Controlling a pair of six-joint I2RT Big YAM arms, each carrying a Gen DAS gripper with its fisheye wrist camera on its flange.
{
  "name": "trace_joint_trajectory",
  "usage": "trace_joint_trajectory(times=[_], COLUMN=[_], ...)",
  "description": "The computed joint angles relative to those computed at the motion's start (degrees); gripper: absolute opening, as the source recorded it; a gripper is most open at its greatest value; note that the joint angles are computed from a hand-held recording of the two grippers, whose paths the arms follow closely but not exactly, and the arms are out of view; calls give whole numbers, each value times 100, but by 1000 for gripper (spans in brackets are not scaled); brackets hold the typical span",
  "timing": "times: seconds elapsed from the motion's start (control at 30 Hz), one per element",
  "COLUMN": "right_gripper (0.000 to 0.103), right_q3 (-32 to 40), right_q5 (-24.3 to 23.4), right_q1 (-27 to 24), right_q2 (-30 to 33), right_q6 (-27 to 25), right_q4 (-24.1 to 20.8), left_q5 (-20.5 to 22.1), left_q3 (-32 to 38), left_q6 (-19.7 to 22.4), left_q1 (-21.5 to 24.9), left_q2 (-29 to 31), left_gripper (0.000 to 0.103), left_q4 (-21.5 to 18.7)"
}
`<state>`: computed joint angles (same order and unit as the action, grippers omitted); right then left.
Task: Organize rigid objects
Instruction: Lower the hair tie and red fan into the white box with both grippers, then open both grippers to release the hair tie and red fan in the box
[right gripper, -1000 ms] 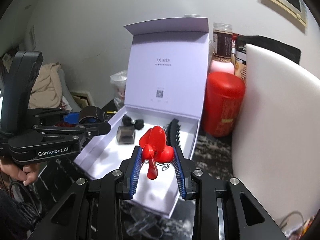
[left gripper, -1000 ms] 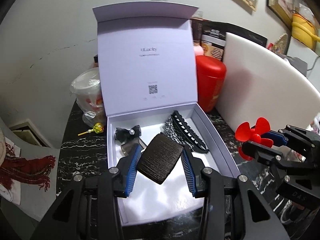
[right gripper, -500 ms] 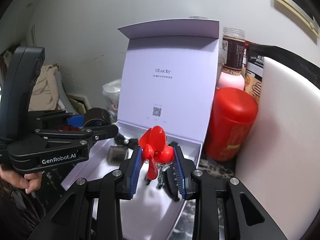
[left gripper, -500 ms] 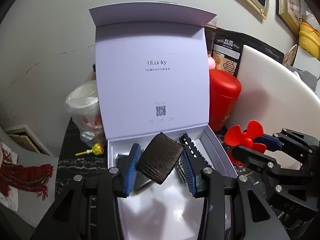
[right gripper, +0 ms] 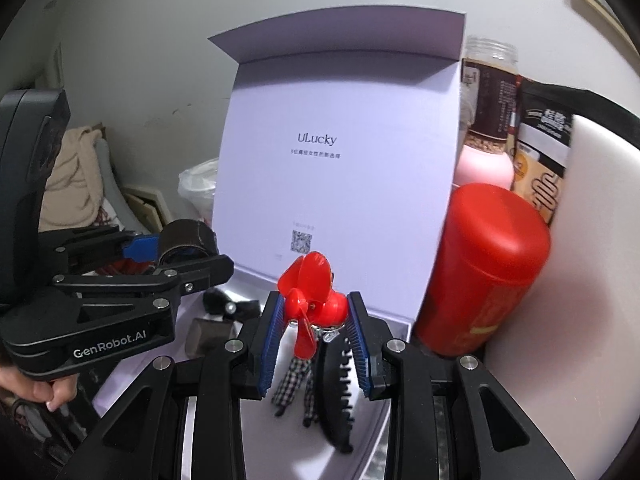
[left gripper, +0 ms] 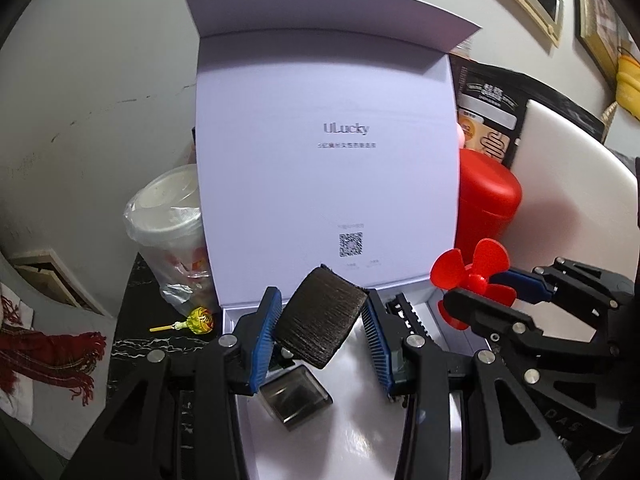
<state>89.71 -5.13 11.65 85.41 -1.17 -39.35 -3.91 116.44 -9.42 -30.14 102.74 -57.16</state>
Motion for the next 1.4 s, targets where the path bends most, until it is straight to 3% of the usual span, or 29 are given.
trace_joint_trajectory(times=[0.13, 0.47, 0.93, 1.23, 1.4], right_gripper=[31, 31, 31, 31, 32], right_q3=[174, 447, 725, 832, 834], right_q5=[1, -35, 272, 524, 603], right_q1=[-8, -39, 44, 100, 107], right_q2=[219, 576, 952, 1115, 1142], right_q6=[20, 89, -16, -142, -171], right_q4=[-100, -435, -816, -969, -1043], left_q5=[-35, 410, 354, 171, -166], left_q3=[65, 189, 743, 1039, 1330], left_q6=[101, 19, 131, 80, 85], left_q1=[17, 118, 36, -13, -139], left_q2=[94, 309, 851, 1140, 1370], left_gripper=[41, 41, 41, 41, 41], left_q4=[-51, -320, -976, -1302, -1460])
